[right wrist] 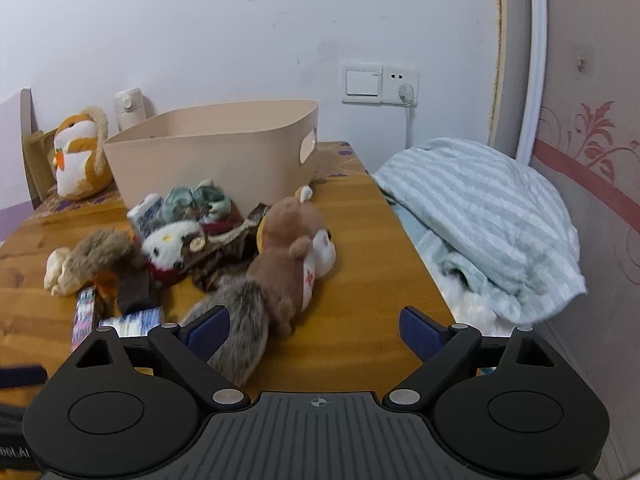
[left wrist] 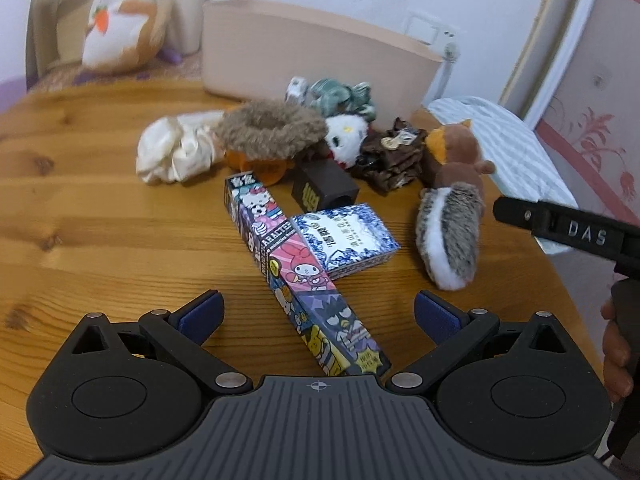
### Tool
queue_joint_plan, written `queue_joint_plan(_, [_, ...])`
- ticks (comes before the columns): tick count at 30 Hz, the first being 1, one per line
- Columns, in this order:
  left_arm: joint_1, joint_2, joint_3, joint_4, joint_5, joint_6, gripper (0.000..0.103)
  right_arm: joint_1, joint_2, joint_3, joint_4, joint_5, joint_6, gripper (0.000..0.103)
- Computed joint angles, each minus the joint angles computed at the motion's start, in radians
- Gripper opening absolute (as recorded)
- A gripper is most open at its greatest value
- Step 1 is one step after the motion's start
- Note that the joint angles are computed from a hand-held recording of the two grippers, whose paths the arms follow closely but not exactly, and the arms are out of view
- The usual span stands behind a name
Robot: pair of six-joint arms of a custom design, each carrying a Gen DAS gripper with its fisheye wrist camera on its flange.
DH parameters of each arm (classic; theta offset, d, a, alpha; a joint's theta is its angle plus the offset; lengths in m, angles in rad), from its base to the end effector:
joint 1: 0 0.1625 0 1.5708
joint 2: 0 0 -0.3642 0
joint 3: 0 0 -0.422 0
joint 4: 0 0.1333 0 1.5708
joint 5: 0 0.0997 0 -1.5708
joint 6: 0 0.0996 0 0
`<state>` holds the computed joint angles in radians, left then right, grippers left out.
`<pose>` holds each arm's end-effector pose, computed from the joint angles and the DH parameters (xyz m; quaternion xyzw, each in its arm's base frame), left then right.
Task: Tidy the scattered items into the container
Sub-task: 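Grasp the tall pink Hello Kitty box with left tool while right grasps brown teddy bear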
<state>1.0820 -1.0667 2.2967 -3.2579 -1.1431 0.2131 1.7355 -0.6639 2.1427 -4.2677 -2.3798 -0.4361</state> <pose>-0.0555 -0.4761 0.0463 0.2821 0.9103 -0.2477 0.1743 0.1300 -0.4088 0.0365 0.0080 -0.7869 0.4774 0.3910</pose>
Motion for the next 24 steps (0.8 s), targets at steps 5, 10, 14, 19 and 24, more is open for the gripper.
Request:
queue_joint_plan(5, [-0.012, 0.047, -0.028, -0.021, 0.048, -0.002, 0.103, -0.041, -0.034, -0.025, 0.106, 0.053, 0.023, 0.091])
queue_joint_plan(10, [-0.034, 0.104, -0.047, -0.077, 0.121, 0.03, 0.103, -0.074, -0.06, -0.048, 0.207, 0.097, 0.062, 0.091])
queue_joint_plan(14, [-0.047, 0.14, -0.057, -0.115, 0.173, 0.075, 0.103, -0.093, -0.066, -0.077, 0.292, 0.108, 0.088, 0.09])
queue_joint_plan(19, [-0.051, 0.181, -0.074, -0.179, 0.225, 0.122, 0.096, -0.107, -0.056, -0.124, 0.377, 0.093, 0.104, 0.087])
queue_joint_plan(24, [-0.038, 0.182, -0.084, -0.195, 0.209, 0.148, 0.086, -0.119, -0.044, -0.154, 0.434, 0.079, 0.118, 0.08])
